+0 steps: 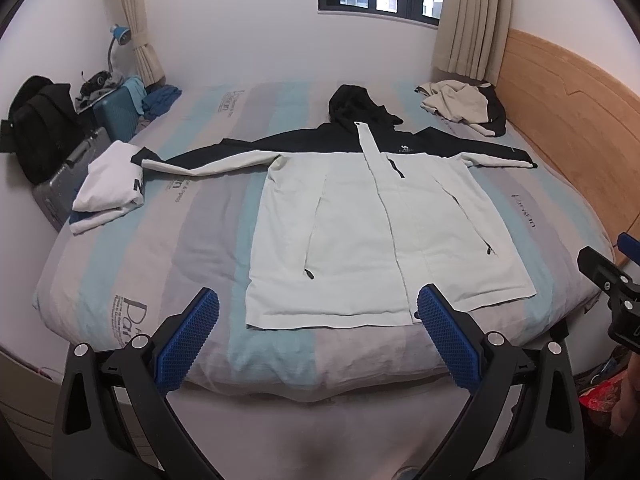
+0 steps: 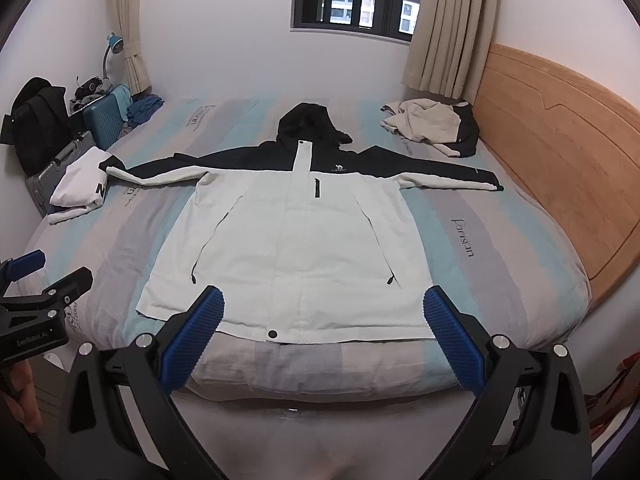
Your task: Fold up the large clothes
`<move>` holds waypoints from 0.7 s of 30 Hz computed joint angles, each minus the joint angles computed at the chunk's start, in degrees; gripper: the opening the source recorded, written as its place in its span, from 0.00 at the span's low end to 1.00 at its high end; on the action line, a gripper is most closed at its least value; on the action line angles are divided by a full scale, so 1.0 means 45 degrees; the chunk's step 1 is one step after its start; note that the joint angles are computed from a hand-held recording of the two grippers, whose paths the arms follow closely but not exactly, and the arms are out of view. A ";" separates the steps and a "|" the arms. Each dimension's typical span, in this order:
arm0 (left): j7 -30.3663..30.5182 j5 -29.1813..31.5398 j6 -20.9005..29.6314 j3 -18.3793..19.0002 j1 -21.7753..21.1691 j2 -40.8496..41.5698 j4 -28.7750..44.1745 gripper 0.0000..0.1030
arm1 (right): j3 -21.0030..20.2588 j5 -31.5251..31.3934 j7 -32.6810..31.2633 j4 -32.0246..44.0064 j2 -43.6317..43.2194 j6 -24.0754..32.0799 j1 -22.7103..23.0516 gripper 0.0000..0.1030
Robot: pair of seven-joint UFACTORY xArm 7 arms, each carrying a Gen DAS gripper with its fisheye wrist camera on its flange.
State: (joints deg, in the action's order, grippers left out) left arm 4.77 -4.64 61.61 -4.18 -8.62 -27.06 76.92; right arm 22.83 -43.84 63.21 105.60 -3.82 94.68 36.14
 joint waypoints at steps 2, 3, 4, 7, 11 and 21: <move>0.0025 -0.0033 0.0039 0.0029 -0.0015 0.0008 0.0026 0.94 | 0.0006 0.0003 0.0067 -0.0067 -0.0026 -0.0023 0.0007 0.93; 0.0023 -0.0050 0.0071 0.0031 -0.0021 0.0033 0.0057 0.94 | -0.0003 0.0032 0.0074 -0.0076 -0.0030 -0.0044 -0.0002 0.93; 0.0046 -0.0100 0.0100 0.0058 -0.0040 0.0042 0.0065 0.94 | -0.0012 0.0053 0.0078 -0.0106 -0.0047 -0.0068 -0.0013 0.93; 0.0062 -0.0054 0.0062 0.0050 -0.0010 0.0029 0.0052 0.94 | 0.0009 0.0090 0.0084 -0.0226 -0.0119 -0.0136 -0.0062 0.93; -0.0025 0.0019 0.0068 0.0012 0.0041 -0.0019 -0.0012 0.94 | 0.0044 0.0134 0.0138 -0.0335 -0.0166 -0.0206 -0.0100 0.93; 0.0027 -0.0125 0.0077 0.0109 0.0011 -0.0053 -0.0066 0.94 | 0.0126 0.0100 0.0397 -0.0418 -0.0124 -0.0185 0.0006 0.93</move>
